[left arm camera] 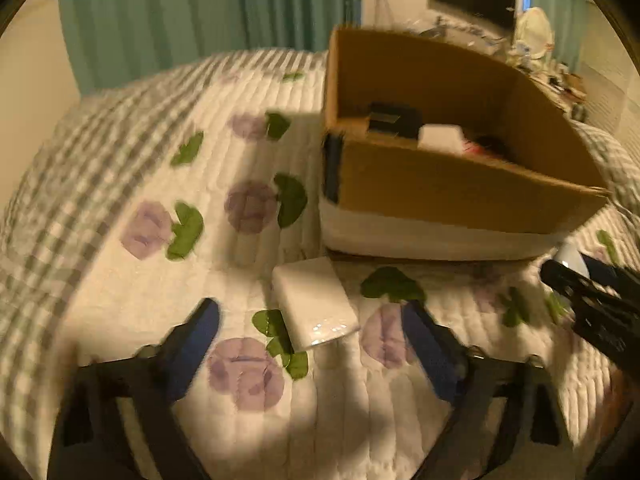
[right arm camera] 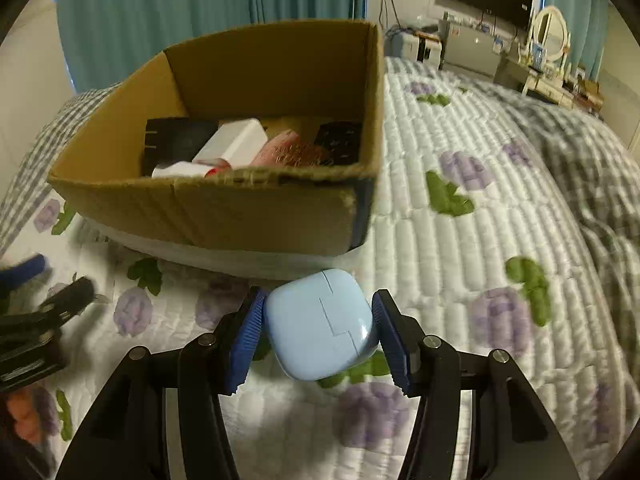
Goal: Organize rigid objects
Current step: 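Grasp the white charger cube with the left gripper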
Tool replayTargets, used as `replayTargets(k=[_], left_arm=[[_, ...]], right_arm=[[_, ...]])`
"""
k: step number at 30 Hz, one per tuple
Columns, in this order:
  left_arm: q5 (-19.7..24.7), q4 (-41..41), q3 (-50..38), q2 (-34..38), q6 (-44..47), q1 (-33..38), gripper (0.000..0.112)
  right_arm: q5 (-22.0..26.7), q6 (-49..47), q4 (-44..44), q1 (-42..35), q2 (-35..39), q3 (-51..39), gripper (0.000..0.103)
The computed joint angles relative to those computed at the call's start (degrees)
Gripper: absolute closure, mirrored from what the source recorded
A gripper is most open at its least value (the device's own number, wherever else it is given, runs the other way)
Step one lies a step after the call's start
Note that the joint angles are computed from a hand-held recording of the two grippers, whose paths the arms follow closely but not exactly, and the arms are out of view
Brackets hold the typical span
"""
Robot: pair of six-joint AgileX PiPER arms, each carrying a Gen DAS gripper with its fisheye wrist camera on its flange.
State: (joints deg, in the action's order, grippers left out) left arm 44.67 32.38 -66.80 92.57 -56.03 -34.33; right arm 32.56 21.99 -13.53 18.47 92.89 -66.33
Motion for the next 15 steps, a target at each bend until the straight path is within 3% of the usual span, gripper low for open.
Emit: replayTargets(k=[3, 6, 8, 9, 15], left_arm=[[-1.6, -3.76, -1.08, 3.01, 2.18, 2.08, 0.041], [-0.79, 0.91, -1.92, 5.17, -0.87, 0.78, 0.041], [-0.19, 2.98, -2.16, 5.85, -2.24, 0.06, 0.052], [-0.04, 3.63, -1.88, 5.7, -2.95, -0.12, 0.062], [-0.42, 1.67, 1.18, -0.34, -2.47, -0.44, 0.069]], right_arm=[[0.12, 2.36, -1.78, 1.99, 1.02, -0.52, 0.049], [-0.28, 3.31, -2.52, 2.87, 1.52, -0.38, 0.048], [-0.3, 1.23, -0.45, 2.45, 1.94, -0.66, 0.049], [-0.46, 1.73, -0.73, 2.79, 1.48, 0.08, 0.049], [-1.93, 5.24, -4.52, 5.27, -3.26, 4.47, 0.049]])
